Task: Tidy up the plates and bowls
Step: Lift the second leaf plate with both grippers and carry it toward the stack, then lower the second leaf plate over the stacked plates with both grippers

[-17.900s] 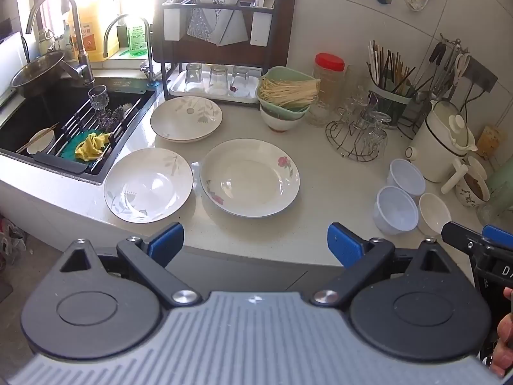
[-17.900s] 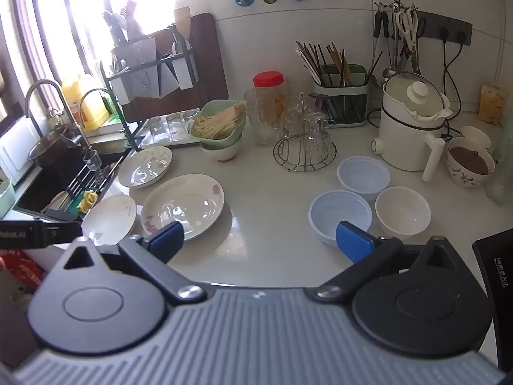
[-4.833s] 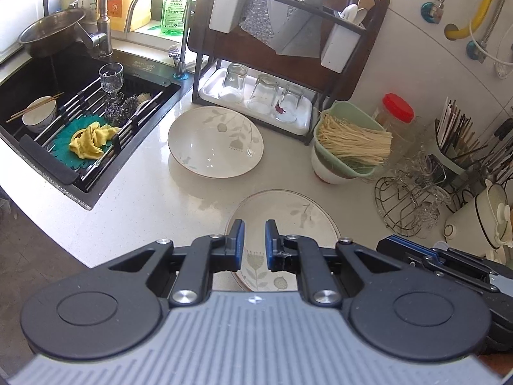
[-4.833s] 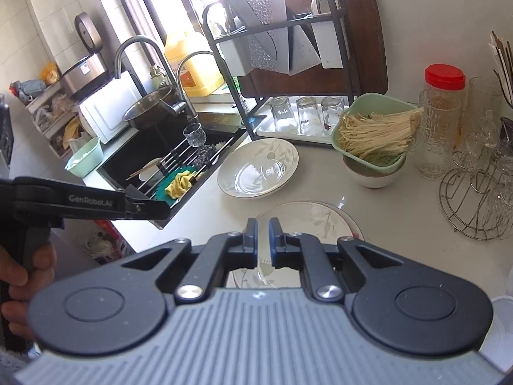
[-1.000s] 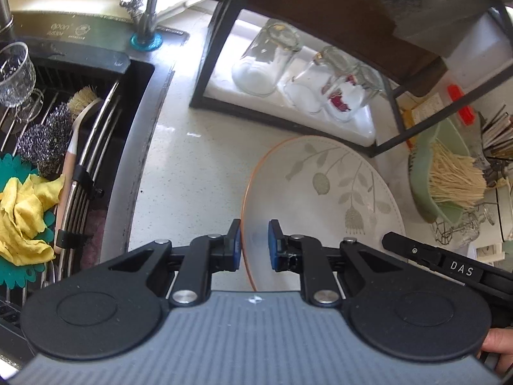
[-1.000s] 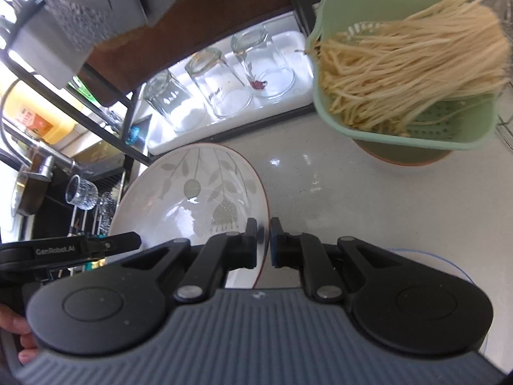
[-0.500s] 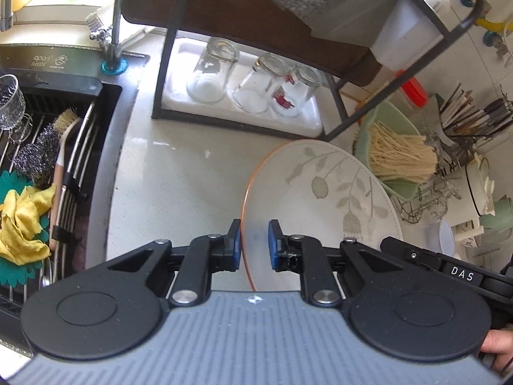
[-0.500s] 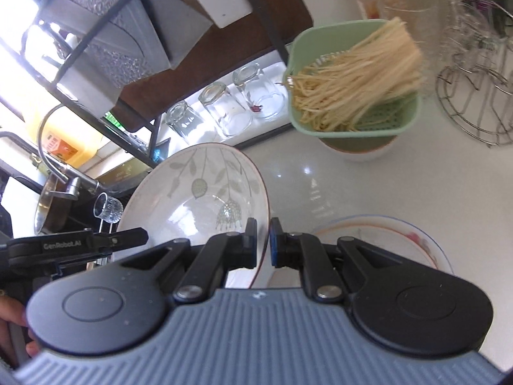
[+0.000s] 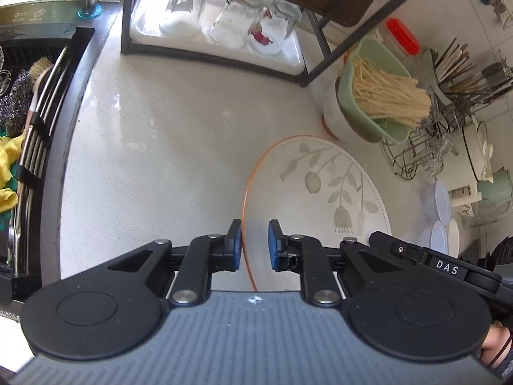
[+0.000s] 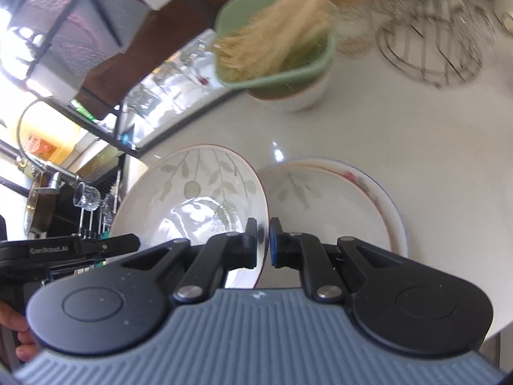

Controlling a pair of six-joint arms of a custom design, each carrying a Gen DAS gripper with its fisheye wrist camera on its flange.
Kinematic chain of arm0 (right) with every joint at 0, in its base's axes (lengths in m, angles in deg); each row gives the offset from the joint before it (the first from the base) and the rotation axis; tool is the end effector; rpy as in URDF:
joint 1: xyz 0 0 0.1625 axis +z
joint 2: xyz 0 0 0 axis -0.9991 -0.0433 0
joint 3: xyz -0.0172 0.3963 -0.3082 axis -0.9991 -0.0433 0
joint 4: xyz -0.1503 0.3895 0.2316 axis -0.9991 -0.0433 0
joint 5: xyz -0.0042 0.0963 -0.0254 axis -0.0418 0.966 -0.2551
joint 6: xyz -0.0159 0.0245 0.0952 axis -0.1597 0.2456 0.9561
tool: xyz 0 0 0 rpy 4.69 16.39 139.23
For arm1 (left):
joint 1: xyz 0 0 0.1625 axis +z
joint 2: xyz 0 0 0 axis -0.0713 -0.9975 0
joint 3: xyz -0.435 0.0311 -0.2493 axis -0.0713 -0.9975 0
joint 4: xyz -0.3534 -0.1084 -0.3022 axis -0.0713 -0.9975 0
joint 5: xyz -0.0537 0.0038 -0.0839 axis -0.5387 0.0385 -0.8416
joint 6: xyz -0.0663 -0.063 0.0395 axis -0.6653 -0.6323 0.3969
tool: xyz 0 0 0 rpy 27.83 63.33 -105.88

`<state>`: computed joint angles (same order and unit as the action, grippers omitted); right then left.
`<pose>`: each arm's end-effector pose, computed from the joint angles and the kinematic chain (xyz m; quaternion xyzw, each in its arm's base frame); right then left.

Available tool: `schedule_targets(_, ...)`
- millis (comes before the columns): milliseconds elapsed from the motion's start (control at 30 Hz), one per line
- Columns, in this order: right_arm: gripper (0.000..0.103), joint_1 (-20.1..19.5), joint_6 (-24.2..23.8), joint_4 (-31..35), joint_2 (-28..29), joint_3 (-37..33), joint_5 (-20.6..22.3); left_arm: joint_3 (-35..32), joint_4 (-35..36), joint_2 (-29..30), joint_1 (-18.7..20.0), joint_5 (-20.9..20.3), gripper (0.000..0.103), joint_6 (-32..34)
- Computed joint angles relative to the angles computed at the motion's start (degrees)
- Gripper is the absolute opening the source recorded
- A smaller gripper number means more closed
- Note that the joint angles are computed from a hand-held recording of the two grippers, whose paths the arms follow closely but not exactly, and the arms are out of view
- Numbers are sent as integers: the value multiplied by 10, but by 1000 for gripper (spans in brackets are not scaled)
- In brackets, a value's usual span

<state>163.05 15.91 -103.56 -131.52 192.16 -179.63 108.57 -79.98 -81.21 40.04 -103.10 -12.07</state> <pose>-0.0091 -0.5120 0.3927 0.1062 -0.9618 0.1994 0.1543 -0.3527 -0.4897 0.0383 -0.0821 0.9515 -0.2339 0.1820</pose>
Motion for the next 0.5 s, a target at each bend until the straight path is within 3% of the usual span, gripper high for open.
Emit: schedule_targets(500, 12, -55, -1, 47, -1, -11, 26, -41, 67, 39, -8, 3, 19, -21)
